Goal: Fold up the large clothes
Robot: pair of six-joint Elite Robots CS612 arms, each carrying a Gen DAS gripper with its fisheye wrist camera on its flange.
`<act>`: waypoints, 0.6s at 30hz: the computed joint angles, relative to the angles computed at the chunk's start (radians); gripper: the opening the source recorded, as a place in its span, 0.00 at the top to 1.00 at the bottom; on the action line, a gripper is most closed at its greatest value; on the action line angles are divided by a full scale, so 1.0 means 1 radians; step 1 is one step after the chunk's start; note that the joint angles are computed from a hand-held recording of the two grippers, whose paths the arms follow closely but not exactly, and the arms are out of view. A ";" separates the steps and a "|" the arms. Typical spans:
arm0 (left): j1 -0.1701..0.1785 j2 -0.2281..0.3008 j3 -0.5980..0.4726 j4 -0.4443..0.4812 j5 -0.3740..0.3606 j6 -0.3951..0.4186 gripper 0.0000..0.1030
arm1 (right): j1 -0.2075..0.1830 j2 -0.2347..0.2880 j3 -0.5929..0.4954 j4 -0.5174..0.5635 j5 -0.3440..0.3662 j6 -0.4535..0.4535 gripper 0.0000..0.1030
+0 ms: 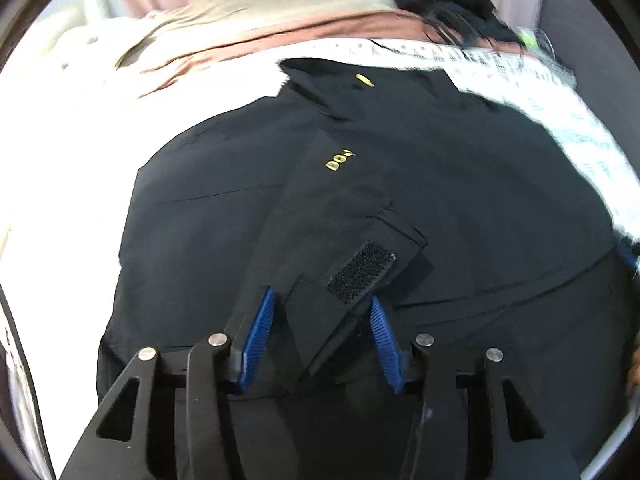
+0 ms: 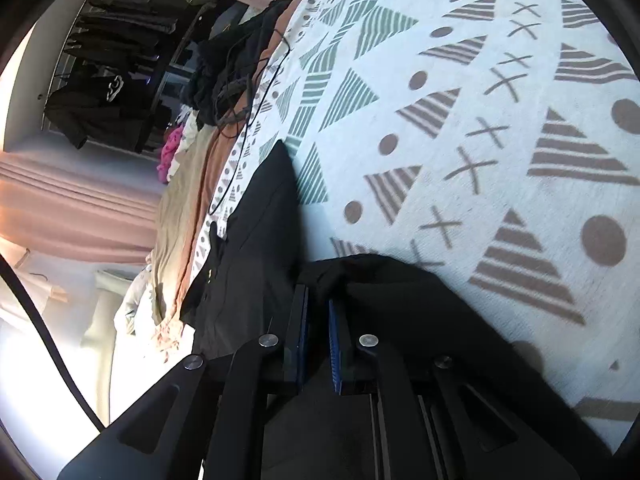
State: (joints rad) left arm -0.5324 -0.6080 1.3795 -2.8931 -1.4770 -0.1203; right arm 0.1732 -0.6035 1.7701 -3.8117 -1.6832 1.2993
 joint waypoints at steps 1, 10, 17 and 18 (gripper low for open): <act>0.011 -0.004 0.004 -0.011 -0.018 -0.020 0.61 | 0.000 0.001 0.001 -0.009 0.002 0.008 0.94; 0.124 -0.030 0.036 -0.057 -0.157 -0.227 0.81 | 0.006 -0.024 0.021 0.014 -0.031 -0.006 0.94; 0.174 -0.033 0.034 0.004 -0.244 -0.315 0.81 | 0.002 -0.055 0.033 0.082 -0.015 -0.020 0.93; 0.174 -0.034 0.041 -0.012 -0.235 -0.314 0.81 | 0.005 -0.063 0.033 0.104 -0.020 -0.027 0.93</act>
